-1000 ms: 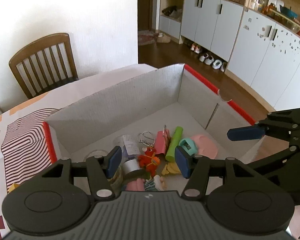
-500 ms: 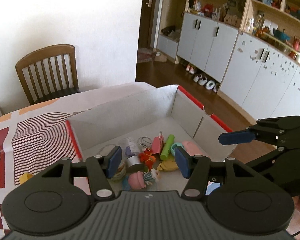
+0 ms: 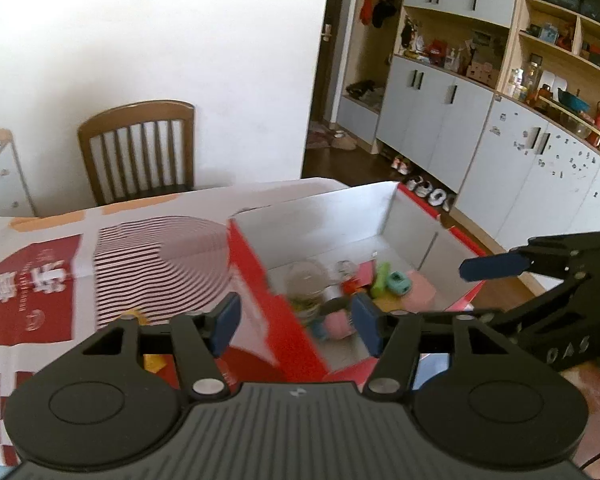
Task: Organize rigid objects
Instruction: 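Withdraw both grippers from the box back toward the remaining objects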
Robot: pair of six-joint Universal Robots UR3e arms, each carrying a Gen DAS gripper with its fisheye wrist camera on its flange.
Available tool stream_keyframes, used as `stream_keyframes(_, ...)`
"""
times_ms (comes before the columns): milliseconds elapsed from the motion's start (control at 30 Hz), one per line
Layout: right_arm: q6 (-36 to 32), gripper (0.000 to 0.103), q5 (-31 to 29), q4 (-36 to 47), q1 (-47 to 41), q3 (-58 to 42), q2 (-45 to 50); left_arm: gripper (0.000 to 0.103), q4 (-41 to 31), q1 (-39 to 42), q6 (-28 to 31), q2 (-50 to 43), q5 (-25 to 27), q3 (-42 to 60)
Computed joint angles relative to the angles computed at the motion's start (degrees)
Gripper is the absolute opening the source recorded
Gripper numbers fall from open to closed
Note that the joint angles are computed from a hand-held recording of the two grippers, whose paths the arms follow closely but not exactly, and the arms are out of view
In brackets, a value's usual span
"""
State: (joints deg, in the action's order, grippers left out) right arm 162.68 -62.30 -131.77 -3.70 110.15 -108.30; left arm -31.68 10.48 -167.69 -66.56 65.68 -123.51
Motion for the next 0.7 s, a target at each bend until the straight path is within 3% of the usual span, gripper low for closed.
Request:
stream_keyframes(167,5.8,0.092,-3.3,-4.0,5.8,0.0,1.7,0.069,-12.4,13.8,10.1,13.9,-9.2,-5.6)
stream_keyframes(233,7.5,0.095,-4.4,-5.4,7.9,0.3,1.9,0.074,-20.4,20.8,15.9,19.6,-13.3,-6.7)
stream_keyframes(433,12.6,0.100,-9.6,-9.1,15.5,-0.6,4.8,0.075,-44.2,38.9,32.0,32.1,-23.2,-6.7)
stream_keyframes(567,16.7,0.101,-13.5,-11.3,20.5,-2.4,8.3,0.080,-56.8,47.5,42.8,34.6,-26.3,-4.9)
stream_keyframes(700,19.8,0.102,-16.8,-12.5,24.5,-5.2,12.3,0.081,-58.9,50.7,47.3,33.5,-26.1,-5.5)
